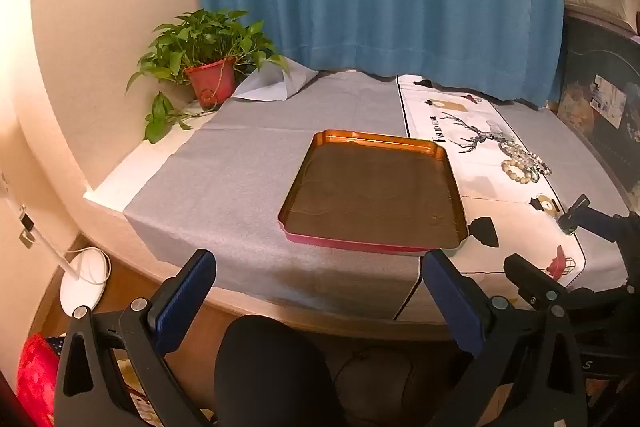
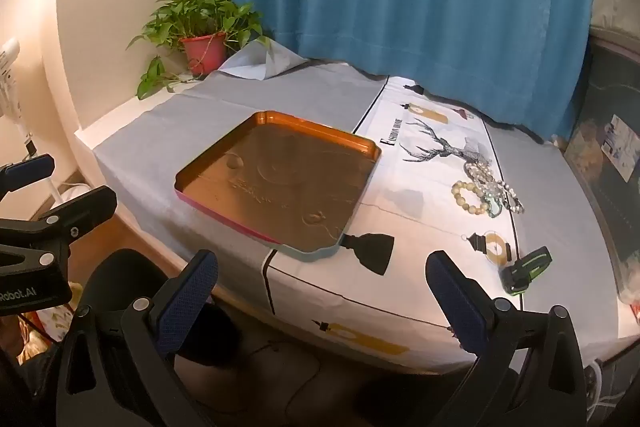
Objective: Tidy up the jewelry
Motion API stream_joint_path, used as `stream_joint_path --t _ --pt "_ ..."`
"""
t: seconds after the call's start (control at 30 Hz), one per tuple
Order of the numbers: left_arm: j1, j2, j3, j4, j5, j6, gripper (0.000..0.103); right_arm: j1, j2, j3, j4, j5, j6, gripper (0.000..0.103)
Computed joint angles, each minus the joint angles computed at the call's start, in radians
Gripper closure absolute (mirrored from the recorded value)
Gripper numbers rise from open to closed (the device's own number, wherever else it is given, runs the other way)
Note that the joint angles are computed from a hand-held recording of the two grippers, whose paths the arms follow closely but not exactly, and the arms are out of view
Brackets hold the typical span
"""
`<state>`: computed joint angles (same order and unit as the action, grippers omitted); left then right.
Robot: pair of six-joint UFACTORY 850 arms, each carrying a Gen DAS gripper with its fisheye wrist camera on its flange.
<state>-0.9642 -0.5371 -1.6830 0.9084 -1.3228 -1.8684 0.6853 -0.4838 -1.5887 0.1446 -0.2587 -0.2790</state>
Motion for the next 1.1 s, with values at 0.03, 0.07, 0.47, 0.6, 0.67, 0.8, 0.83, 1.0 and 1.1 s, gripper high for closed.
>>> stream_joint_path --t 0.03,0.07,0.47,0.6,0.67,0.8,0.83,1.0,1.1 --pt "0.0 0.001 0.001 -0.001 0.001 0.001 0.0 0.003 -0.001 -0.002 -0.047 -0.002 0.045 0.0" --pt "-0.001 0.003 0.004 -0.001 0.003 0.0 0.0 0.003 -0.002 -0.005 -0.053 -0.005 0.052 0.0" --pt "-0.01 0.007 0.014 -0.007 -0.022 0.018 0.0 0.003 0.007 0.005 -0.022 0.004 0.026 0.0" --pt "-0.005 -0.012 -0.016 -0.013 -0.038 0.037 0.0 0.003 0.006 0.004 -0.025 0.003 0.031 0.0" --pt "-0.005 -0.009 -0.013 -0.014 -0.039 0.032 0.0 0.005 0.009 0.009 -0.027 0.006 0.039 0.0" --pt "-0.005 -0.006 -0.008 -0.015 -0.043 0.026 0.0 0.003 0.011 0.012 -0.019 0.007 0.03 0.0" --pt "-0.004 -0.005 -0.007 -0.017 -0.043 0.026 0.0 0.0 0.004 0.002 -0.004 0.002 0.014 0.0" --pt "-0.004 -0.011 -0.015 -0.021 -0.048 0.032 0.0 0.0 0.004 0.002 0.0 0.001 0.012 0.0" --pt "-0.005 -0.012 -0.016 -0.023 -0.05 0.033 0.0 0.0 0.006 0.003 0.0 0.001 0.013 0.0"
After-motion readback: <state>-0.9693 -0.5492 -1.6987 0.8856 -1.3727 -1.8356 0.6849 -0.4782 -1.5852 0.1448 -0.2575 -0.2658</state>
